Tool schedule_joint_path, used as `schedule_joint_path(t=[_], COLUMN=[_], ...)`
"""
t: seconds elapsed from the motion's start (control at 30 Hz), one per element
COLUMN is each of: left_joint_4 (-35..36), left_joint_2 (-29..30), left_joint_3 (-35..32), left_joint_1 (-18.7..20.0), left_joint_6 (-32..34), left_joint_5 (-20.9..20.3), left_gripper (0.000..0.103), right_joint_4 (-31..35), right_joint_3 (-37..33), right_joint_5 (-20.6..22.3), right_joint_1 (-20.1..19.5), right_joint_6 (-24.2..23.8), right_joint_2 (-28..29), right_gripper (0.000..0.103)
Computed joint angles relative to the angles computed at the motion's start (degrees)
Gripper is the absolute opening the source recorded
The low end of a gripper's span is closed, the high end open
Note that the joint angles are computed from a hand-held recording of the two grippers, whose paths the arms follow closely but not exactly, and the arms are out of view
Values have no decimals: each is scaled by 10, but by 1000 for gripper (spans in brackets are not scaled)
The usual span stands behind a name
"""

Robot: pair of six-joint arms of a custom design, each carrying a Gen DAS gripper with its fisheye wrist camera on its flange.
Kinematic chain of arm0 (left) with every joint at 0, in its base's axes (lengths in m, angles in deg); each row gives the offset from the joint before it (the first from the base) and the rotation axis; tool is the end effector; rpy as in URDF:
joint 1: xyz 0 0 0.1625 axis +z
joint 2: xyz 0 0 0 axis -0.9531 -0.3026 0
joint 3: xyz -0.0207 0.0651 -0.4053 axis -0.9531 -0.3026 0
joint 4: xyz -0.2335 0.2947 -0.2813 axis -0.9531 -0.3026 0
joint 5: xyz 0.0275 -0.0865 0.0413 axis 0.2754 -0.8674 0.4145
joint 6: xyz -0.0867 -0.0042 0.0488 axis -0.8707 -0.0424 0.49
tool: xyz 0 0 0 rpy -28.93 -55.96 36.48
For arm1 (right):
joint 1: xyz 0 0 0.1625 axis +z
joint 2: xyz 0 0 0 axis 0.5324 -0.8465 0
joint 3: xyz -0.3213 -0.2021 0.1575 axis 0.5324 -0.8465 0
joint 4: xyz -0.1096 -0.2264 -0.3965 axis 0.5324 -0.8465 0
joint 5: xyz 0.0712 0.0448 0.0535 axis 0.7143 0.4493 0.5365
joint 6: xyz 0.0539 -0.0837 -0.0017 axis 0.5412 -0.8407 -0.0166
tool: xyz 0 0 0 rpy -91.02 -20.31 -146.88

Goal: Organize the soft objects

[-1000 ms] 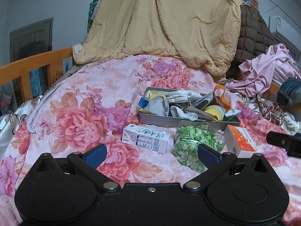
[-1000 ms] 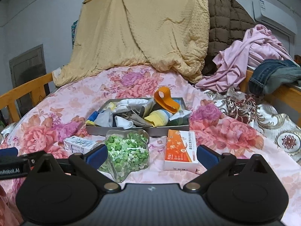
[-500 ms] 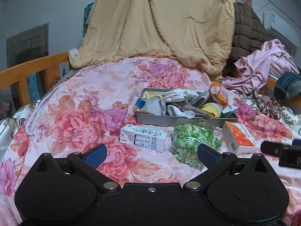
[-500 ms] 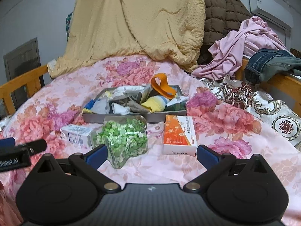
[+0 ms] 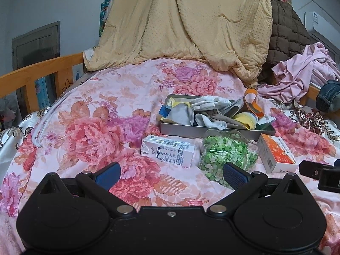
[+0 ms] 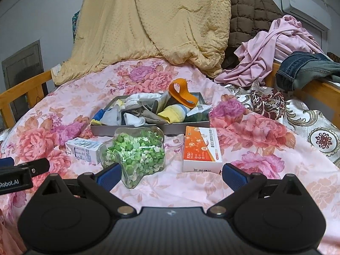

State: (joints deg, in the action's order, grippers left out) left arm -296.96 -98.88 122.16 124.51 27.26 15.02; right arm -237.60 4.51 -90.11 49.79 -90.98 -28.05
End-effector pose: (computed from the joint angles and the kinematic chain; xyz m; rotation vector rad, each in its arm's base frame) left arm -0.2281 -0.6652 -0.0222 0.0201 1.8863 -1.3658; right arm 0.0281 -0.7669 0.2108 0.9958 -2.3370 0.9978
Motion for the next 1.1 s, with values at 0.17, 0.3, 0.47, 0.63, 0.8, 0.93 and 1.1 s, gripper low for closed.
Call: schedule_joint_path(t=[0.17, 0.3, 0.47, 0.63, 0.8, 0.93, 1.1], left_joint_4=[28, 67, 114, 120, 130, 138, 143], left_joint_2=[-4, -12, -23, -24, -25, -26, -26], left_joint_3=[5, 14, 26, 27, 29, 29, 29], left_joint_1=[2, 6, 9, 10, 11, 12, 12], left_joint_6=[-23, -59, -113, -120, -127, -132, -135], left_joint_5=[2, 1, 5, 5, 5, 5, 5], left_gripper=[102, 102, 102, 102, 102, 102, 102], right_joint_4=[5, 10, 10, 14, 21, 22, 22], right_joint_3=[-7, -10, -12, -15, -22, -22, -22], right_joint_5=[-10, -19, -30, -35, -51, -53, -53], right_joint_1=[2, 4, 6, 6, 9, 9, 9], right_joint_6=[3, 0, -3, -1, 1, -1, -1], right_joint_2=[6, 9, 13, 15, 21, 22, 23], right_gripper=[103, 103, 103, 103, 103, 103, 103])
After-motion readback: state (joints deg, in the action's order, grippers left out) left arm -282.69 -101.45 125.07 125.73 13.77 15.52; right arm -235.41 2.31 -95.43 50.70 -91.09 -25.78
